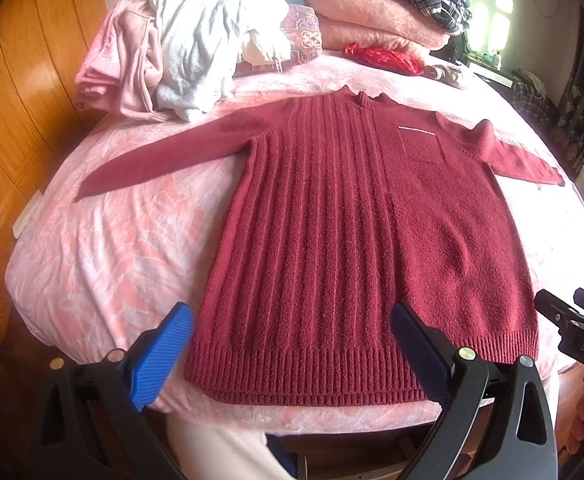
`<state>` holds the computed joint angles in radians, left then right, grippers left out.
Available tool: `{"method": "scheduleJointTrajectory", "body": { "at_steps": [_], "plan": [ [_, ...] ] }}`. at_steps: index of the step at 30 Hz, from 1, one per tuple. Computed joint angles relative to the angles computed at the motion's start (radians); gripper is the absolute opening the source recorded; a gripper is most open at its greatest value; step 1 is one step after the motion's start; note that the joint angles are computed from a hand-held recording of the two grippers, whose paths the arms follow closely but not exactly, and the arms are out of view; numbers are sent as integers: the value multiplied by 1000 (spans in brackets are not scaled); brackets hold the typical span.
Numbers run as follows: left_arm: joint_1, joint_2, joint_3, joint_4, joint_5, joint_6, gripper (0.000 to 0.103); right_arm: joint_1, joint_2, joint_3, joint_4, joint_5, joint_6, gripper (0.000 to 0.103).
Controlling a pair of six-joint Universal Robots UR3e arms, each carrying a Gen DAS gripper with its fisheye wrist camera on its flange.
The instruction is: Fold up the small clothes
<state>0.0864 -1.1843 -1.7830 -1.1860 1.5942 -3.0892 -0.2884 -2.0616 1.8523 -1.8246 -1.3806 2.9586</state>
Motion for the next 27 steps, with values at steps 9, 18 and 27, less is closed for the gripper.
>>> {"method": "scheduleJointTrajectory", "body": {
  "at_steps": [9, 18, 27],
  "plan": [
    [-11, -40, 4, 30, -6, 4, 99, -1, 17, -3, -30, 9, 6, 100],
    [-2, -51, 13, 40, -10, 7, 99, 14, 36, -1, -56, -8, 12, 100],
    [-4, -64, 13, 51, -3, 7, 99, 28, 52, 2, -69, -17, 21, 100]
  ]
}}
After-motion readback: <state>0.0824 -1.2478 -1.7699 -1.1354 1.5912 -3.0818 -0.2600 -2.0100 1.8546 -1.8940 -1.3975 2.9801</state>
